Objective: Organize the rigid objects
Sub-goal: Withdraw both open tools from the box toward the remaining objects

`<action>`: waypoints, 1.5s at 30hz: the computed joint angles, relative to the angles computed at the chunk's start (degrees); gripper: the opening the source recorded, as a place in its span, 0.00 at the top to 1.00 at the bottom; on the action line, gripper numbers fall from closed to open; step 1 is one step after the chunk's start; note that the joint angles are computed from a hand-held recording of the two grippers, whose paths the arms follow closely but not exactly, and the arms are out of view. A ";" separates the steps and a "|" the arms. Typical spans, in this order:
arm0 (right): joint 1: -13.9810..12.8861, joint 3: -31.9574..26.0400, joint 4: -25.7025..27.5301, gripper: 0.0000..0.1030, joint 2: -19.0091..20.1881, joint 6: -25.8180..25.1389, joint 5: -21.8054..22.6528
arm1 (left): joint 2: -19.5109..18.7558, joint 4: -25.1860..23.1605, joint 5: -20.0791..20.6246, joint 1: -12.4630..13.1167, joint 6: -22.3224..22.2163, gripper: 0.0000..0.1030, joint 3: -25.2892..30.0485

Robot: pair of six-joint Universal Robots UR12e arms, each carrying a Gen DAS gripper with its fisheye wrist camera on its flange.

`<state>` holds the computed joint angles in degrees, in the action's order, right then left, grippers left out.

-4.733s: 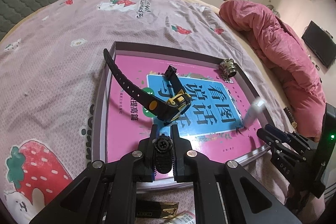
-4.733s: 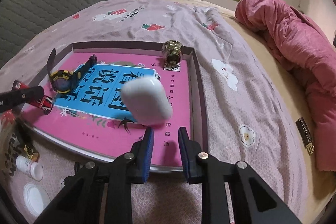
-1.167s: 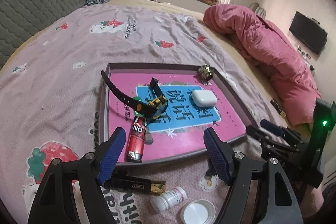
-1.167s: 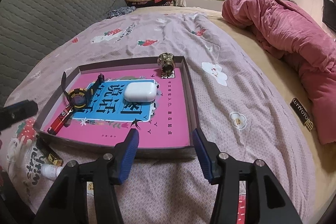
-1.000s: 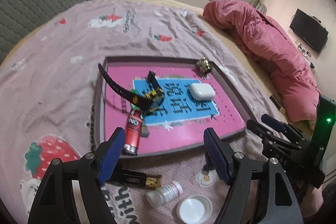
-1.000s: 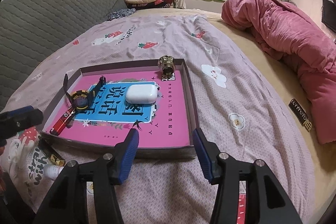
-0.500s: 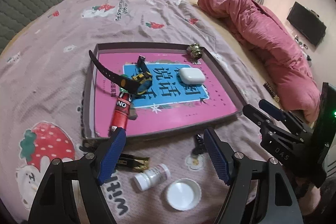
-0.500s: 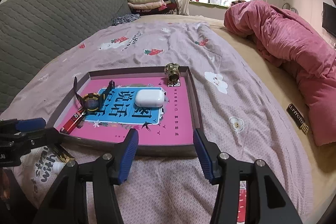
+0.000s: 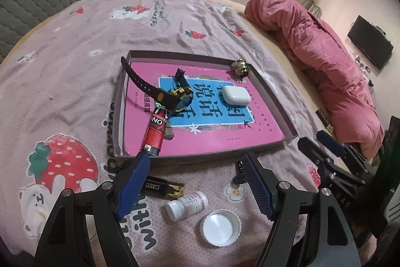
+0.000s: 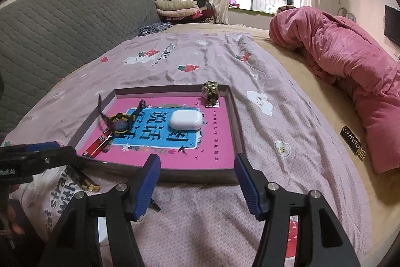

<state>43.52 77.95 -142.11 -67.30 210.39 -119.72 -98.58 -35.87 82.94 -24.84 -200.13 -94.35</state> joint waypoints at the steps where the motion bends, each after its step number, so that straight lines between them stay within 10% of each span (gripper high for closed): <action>1: 0.09 -0.10 -0.03 0.41 0.05 -0.22 -0.02 | 0.19 0.42 -0.83 0.16 -0.17 0.25 -0.28; 28: 2.10 1.09 -3.98 0.40 -0.81 -3.52 4.30 | 3.08 -4.67 -1.49 -0.65 3.47 0.25 -1.57; 45: 2.96 1.28 -0.46 0.40 -0.75 -5.93 7.93 | 2.92 -13.79 5.82 -2.11 4.09 0.25 -1.05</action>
<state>46.49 79.23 -142.57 -68.05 204.46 -111.80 -95.67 -49.66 88.77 -26.95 -196.05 -95.40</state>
